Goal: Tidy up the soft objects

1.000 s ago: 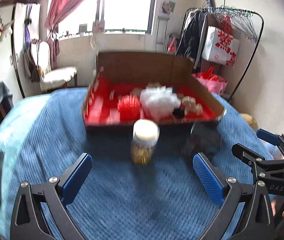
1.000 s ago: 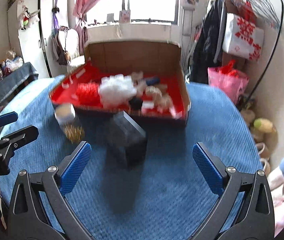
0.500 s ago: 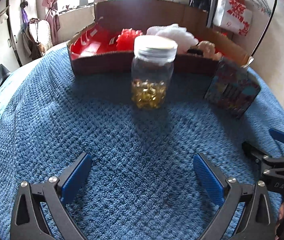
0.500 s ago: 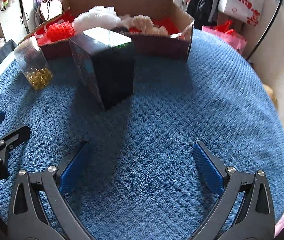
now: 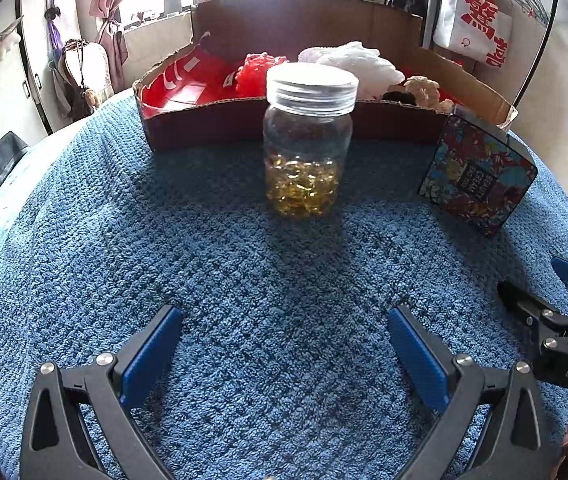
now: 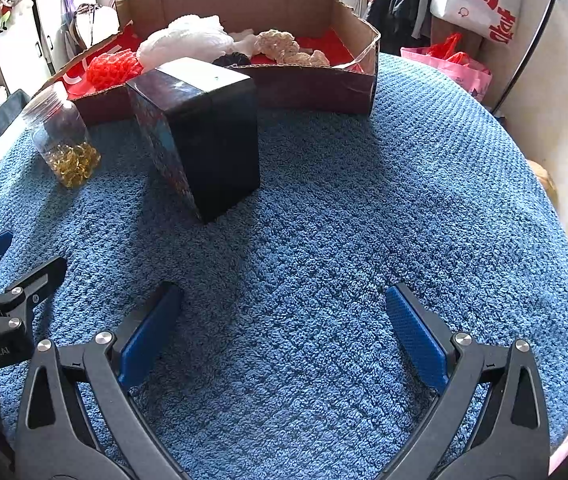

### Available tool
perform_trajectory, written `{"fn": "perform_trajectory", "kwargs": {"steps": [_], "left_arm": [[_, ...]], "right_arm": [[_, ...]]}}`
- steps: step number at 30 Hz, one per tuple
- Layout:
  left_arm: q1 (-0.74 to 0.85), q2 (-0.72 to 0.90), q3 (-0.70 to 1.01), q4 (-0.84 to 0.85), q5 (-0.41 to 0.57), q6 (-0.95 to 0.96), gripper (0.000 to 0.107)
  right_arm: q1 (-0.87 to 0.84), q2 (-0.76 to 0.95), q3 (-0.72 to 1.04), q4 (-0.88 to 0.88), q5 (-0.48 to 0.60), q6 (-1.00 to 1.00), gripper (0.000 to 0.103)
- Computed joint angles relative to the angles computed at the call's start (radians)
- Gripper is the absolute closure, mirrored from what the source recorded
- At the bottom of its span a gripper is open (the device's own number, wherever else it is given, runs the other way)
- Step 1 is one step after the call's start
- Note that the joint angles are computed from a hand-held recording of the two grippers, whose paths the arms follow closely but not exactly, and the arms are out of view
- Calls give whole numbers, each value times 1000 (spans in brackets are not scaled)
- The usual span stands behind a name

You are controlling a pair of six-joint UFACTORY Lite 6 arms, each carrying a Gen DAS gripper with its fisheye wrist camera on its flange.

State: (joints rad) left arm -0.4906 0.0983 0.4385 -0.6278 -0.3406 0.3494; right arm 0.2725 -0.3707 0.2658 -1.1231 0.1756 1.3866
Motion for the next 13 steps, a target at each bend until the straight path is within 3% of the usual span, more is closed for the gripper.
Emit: {"fn": "perform_trajectory", "kwargs": {"steps": [13], "left_arm": [[6, -4, -4, 15, 1, -11, 4]], "right_arm": [[-4, 1, 0, -1, -3, -2, 0]]}}
